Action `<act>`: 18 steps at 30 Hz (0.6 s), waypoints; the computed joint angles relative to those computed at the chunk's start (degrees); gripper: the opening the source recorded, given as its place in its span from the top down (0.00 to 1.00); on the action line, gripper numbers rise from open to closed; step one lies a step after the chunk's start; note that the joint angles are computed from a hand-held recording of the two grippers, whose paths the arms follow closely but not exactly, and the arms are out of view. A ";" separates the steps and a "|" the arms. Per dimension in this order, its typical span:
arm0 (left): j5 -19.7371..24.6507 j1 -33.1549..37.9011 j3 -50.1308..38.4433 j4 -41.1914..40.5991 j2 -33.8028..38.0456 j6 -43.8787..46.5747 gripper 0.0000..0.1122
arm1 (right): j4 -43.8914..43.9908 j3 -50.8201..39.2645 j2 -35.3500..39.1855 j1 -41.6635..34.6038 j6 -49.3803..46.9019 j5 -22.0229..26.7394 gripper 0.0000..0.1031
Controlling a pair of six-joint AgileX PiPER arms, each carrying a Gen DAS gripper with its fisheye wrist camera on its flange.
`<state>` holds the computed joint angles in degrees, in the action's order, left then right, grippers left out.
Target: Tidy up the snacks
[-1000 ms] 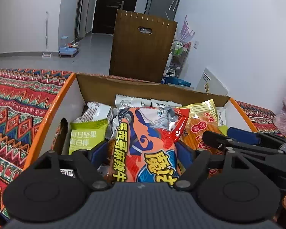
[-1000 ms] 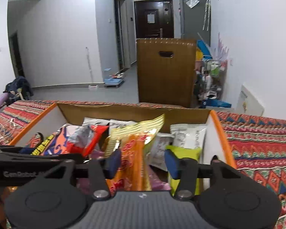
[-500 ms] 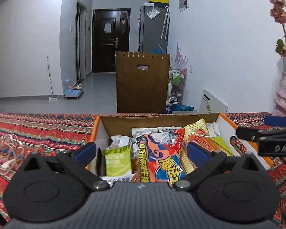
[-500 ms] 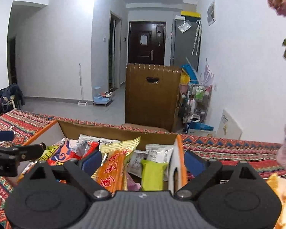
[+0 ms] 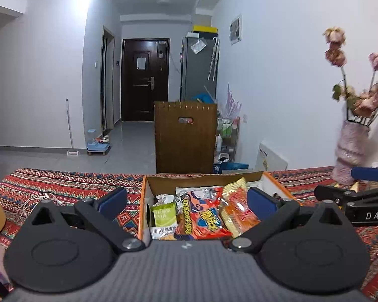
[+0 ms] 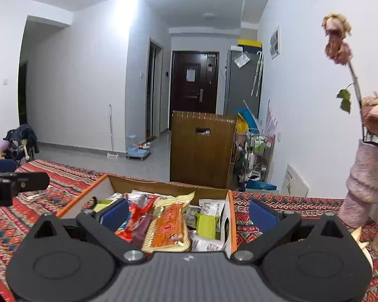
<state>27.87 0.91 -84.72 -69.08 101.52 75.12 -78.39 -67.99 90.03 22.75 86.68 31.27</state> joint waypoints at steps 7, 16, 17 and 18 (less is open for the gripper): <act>3.24 5.47 15.77 -8.31 -13.19 9.19 0.08 | -3.52 10.25 -9.25 11.72 6.87 10.14 0.01; 17.27 20.06 33.56 -11.70 -29.16 16.58 0.08 | -2.54 20.84 -18.05 32.03 14.73 27.94 0.00; 18.96 21.75 34.88 -11.59 -30.44 16.88 0.08 | -2.14 21.45 -18.34 34.28 15.67 29.93 0.00; 21.02 23.84 36.38 -11.52 -31.89 17.42 0.08 | -1.82 22.28 -18.75 36.82 16.82 31.99 0.00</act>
<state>48.89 24.75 -48.34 -80.59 69.63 92.54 -80.21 -45.71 71.29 59.57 103.50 63.26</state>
